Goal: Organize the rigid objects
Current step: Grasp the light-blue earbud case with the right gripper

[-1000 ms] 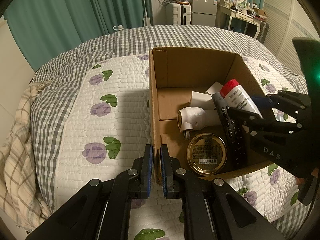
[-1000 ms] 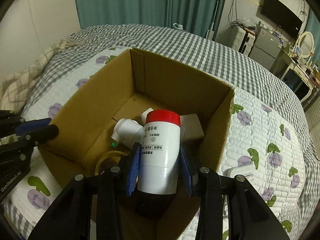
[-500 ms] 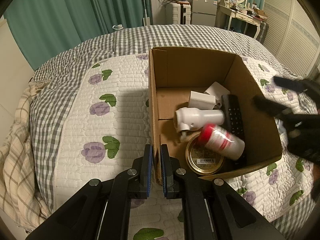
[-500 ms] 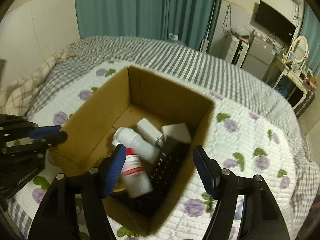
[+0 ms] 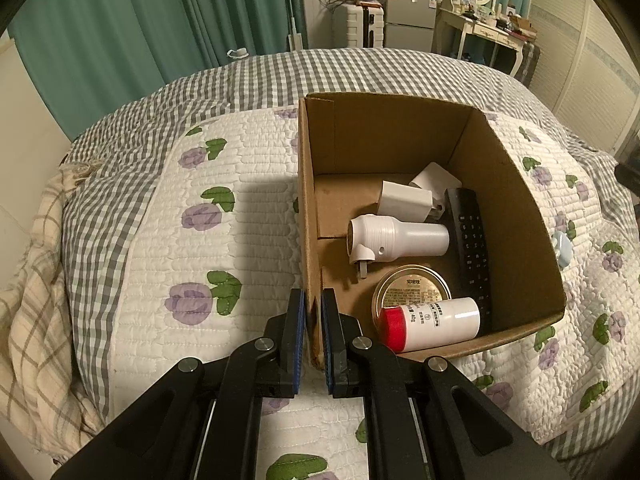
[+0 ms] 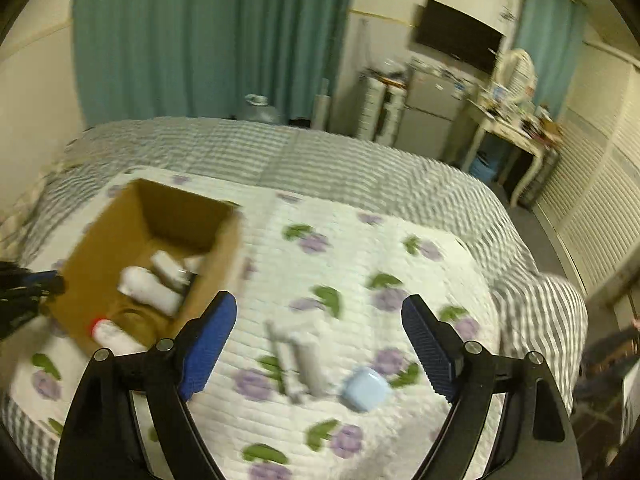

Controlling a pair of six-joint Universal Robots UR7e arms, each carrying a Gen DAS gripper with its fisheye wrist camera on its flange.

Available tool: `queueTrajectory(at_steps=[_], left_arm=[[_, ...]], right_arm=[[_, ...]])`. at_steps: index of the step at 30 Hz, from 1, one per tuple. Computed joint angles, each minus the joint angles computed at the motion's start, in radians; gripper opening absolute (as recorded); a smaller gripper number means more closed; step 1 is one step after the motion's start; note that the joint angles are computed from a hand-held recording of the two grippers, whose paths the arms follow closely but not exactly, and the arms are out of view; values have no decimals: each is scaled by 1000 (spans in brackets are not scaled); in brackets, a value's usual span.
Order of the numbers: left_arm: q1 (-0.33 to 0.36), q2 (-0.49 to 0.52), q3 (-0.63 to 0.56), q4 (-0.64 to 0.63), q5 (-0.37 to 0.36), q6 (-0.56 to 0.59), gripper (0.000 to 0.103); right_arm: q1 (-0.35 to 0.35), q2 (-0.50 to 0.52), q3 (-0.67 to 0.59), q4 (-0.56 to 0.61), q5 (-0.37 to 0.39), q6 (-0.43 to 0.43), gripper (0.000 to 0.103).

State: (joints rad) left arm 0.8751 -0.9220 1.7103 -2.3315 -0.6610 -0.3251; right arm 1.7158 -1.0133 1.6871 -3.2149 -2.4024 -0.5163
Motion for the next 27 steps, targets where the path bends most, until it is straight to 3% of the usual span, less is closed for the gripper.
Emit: queueTrajectory(at_steps=[8,14,27], left_arm=[[-2,3,-7,19,9,-12,8],[-4,4,-6,22,13,-12,8],[-2,4,-6,19,8,-13,8]], right_arm=[[-131,-47,67,38,-11,121,85],[-224,-38,94,58,22,199,85],[-279,-40,75,227,105,334,76]])
